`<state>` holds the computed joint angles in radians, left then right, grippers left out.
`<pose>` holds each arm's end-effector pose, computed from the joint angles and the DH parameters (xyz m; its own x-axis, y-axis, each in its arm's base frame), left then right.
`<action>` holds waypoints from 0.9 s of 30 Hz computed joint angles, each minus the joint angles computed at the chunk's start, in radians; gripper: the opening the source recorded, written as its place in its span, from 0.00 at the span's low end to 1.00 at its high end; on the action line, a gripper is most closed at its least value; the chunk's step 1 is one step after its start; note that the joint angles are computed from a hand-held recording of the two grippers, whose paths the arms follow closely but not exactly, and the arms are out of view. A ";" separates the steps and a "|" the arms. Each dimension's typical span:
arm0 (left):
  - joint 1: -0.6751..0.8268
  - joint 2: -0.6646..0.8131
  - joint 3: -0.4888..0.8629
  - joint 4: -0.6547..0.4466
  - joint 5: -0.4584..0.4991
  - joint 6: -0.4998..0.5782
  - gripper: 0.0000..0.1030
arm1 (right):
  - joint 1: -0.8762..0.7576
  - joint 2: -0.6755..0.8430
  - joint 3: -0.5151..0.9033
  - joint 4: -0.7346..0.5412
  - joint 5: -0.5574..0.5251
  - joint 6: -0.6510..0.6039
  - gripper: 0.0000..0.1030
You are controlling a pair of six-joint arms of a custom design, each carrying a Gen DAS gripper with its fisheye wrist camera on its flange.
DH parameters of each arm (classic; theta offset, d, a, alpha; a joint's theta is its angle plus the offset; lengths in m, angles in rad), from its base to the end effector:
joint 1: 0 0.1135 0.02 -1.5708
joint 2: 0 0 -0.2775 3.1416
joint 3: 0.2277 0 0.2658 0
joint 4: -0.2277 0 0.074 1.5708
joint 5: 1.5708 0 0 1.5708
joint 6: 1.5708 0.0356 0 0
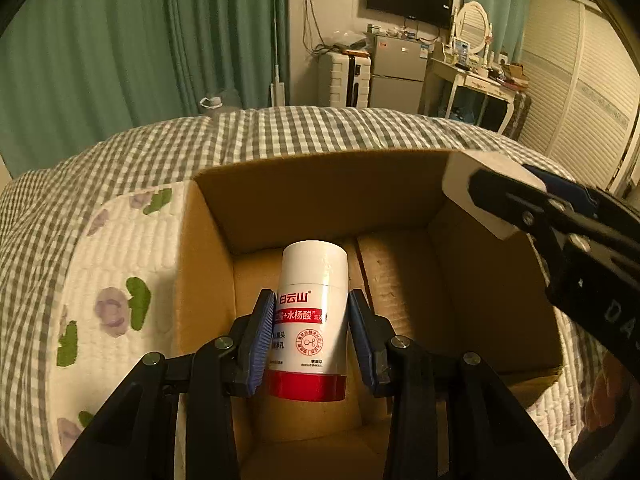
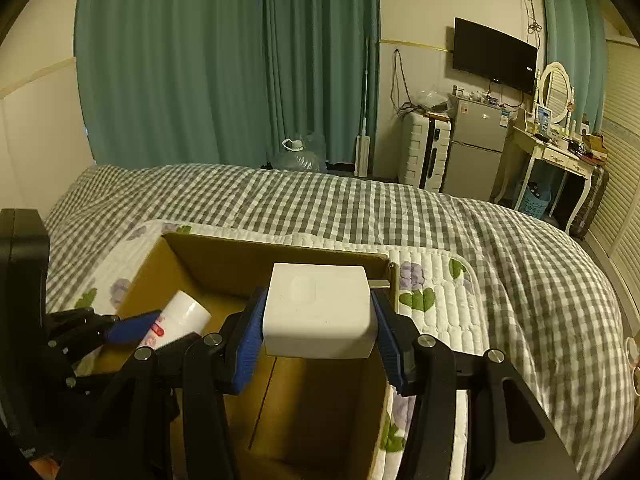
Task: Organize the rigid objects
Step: 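Lower both held items into the cardboard box and open both tools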
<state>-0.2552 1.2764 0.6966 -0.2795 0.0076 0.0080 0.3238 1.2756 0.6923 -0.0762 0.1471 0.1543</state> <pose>0.2520 -0.0660 0.2044 -0.7308 0.1989 -0.6530 0.2631 0.9648 -0.0005 0.2621 0.0825 0.2195 -0.6055 -0.0428 -0.7947 -0.1132 0.9930 0.0327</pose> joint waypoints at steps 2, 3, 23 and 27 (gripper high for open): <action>-0.009 0.001 -0.015 0.018 0.000 0.007 0.40 | -0.003 0.032 0.002 0.034 -0.008 -0.007 0.49; -0.014 -0.007 -0.024 0.029 0.000 0.010 0.45 | -0.002 0.037 -0.001 0.048 -0.012 -0.007 0.49; 0.010 -0.713 0.130 -0.671 -0.021 -0.030 0.95 | 0.095 -0.561 0.190 -0.728 0.140 0.103 1.00; 0.052 -0.814 0.180 -0.793 0.011 0.001 0.99 | 0.374 -0.620 0.218 -0.968 0.349 0.268 1.00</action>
<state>-0.2032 0.4619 0.8766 -1.0727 0.0187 0.0095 0.6974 0.6556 0.9104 -1.0439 0.4958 0.4221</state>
